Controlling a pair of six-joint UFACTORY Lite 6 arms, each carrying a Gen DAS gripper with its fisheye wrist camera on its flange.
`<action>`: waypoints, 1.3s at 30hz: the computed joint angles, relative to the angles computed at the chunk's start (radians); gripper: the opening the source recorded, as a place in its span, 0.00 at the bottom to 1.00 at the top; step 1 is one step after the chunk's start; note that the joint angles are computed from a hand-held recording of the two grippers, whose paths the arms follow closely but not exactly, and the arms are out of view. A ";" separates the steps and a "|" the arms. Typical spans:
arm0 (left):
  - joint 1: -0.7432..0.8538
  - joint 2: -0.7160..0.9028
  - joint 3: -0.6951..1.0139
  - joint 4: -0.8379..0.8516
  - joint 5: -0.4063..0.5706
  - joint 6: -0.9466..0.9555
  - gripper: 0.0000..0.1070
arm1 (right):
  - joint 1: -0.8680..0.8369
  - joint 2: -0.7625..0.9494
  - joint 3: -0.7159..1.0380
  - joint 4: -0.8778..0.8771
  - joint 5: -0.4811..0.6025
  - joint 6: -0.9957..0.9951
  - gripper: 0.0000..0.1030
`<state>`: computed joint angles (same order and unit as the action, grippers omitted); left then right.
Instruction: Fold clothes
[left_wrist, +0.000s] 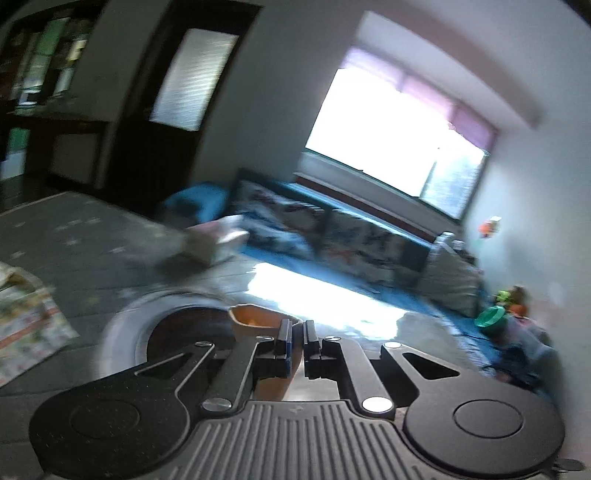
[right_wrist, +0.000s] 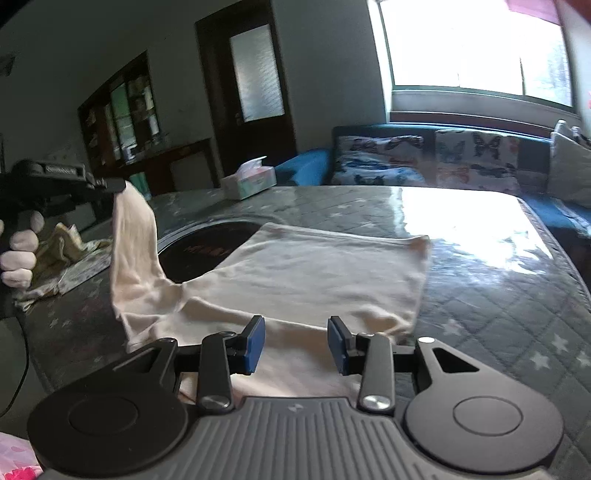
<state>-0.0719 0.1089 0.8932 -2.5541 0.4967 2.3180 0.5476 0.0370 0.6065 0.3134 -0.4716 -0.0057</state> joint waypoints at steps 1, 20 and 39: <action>-0.025 -0.007 0.004 0.008 0.000 -0.007 0.06 | -0.006 -0.016 -0.021 0.007 -0.011 0.003 0.36; -0.502 0.233 0.141 -0.041 -0.029 0.051 0.05 | -0.118 -0.250 -0.324 0.099 -0.086 0.071 0.36; -0.331 0.204 -0.022 0.097 -0.009 0.170 0.28 | -0.119 -0.163 -0.253 -0.022 -0.066 0.174 0.36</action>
